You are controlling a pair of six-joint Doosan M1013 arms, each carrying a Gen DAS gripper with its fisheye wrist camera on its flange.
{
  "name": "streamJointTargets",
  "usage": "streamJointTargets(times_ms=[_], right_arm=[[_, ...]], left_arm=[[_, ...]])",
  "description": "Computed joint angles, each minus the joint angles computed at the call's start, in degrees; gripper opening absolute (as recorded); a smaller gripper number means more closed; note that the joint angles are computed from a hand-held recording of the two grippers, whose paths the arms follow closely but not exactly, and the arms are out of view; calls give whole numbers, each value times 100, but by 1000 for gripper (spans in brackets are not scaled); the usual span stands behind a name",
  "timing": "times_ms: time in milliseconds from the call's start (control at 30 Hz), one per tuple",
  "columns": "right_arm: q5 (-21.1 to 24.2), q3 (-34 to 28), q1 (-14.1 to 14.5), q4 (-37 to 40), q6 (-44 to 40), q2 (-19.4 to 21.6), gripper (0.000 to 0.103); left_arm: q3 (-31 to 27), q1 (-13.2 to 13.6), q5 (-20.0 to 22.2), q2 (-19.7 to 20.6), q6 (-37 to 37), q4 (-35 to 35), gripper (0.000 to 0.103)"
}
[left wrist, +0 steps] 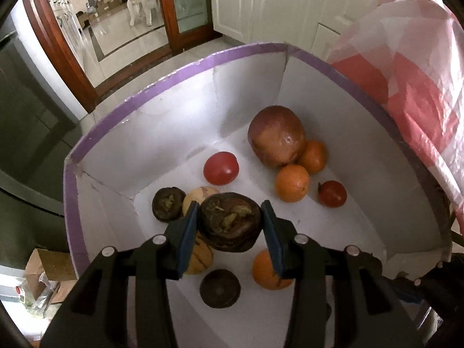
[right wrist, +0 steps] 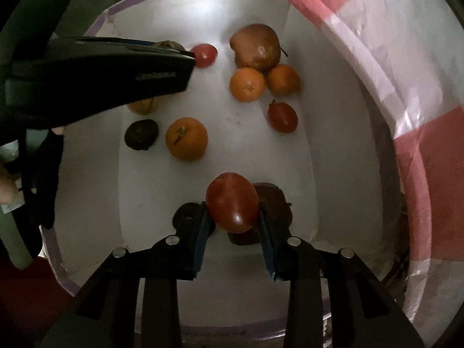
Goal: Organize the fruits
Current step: 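Open both tools over the white box to drop tomato and dark fruit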
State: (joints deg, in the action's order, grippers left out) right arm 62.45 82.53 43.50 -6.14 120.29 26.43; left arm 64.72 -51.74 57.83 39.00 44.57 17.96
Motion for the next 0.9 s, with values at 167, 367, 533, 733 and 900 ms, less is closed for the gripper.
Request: streamJointTargets(times_ms=[167, 367, 533, 733, 900], right_arm=[[37, -40, -55, 112, 21, 61, 34], [70, -77, -48, 72, 69, 74, 35], [47, -69, -4, -64, 149, 12, 38], [-28, -36, 44, -257, 278, -81, 52], [-121, 40, 45, -373, 442, -199, 59]], left_arm=[[-72, 0, 122, 63, 68, -15, 44], [-130, 14, 167, 110, 108, -65, 44], [-118, 15, 130, 106, 100, -51, 52], [-62, 52, 59, 68, 108, -128, 60], [-80, 69, 83, 72, 107, -219, 64]])
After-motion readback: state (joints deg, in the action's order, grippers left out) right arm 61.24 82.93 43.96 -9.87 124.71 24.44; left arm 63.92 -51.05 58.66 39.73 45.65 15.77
